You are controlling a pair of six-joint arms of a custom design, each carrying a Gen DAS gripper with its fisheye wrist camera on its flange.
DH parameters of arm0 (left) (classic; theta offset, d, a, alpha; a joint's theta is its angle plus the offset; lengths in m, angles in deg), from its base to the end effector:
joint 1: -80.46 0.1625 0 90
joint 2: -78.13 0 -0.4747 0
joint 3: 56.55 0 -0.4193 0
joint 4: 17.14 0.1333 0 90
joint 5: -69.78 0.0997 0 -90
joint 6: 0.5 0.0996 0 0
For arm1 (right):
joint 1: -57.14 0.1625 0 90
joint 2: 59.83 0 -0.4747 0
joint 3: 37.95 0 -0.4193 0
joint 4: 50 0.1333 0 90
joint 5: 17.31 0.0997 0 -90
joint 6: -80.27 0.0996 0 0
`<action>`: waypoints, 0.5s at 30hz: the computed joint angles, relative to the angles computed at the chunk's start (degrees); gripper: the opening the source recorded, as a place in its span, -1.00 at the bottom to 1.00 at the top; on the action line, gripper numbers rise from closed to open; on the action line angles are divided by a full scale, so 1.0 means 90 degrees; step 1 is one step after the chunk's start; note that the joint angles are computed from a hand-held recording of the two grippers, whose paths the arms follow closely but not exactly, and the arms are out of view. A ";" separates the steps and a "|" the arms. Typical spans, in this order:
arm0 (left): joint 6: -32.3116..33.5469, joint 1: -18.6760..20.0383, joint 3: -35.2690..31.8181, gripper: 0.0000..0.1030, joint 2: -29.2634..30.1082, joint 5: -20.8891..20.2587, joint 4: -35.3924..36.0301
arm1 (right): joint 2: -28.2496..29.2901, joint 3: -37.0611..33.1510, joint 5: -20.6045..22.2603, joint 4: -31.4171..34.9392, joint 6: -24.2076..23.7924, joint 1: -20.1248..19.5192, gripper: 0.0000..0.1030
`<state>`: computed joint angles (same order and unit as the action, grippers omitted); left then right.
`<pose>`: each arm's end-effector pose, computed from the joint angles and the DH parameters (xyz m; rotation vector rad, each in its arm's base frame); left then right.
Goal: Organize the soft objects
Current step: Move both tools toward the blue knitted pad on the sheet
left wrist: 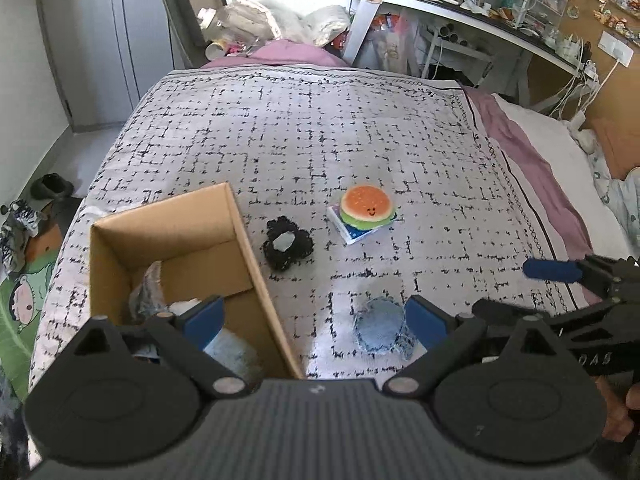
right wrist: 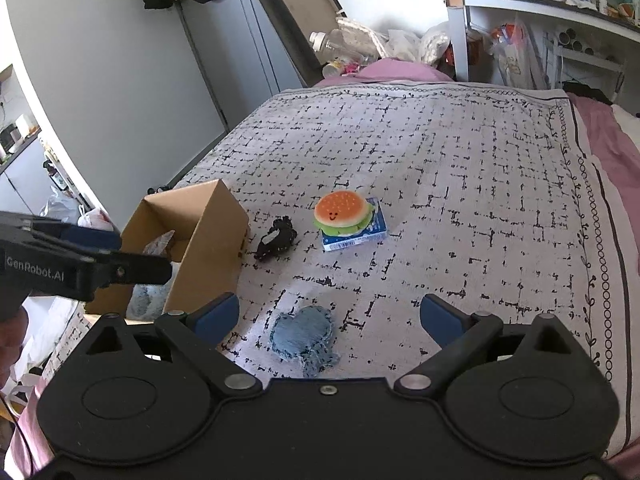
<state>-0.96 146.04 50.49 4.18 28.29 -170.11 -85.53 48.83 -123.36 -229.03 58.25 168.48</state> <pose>-0.0595 -0.6340 0.3822 0.2066 2.3035 -0.8212 0.3763 -0.6726 -0.0365 0.9367 -2.6203 0.6898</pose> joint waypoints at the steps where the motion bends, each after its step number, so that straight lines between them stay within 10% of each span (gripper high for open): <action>1: 0.0049 0.0005 -0.0002 0.86 0.0021 -0.0014 -0.0067 | 0.0018 -0.0030 0.0011 0.0060 0.0014 -0.0009 0.87; 15: 0.0515 0.0216 -0.0270 0.34 0.0440 -0.0421 -0.0430 | 0.0369 -0.0569 0.0148 0.1017 0.0386 -0.0134 0.53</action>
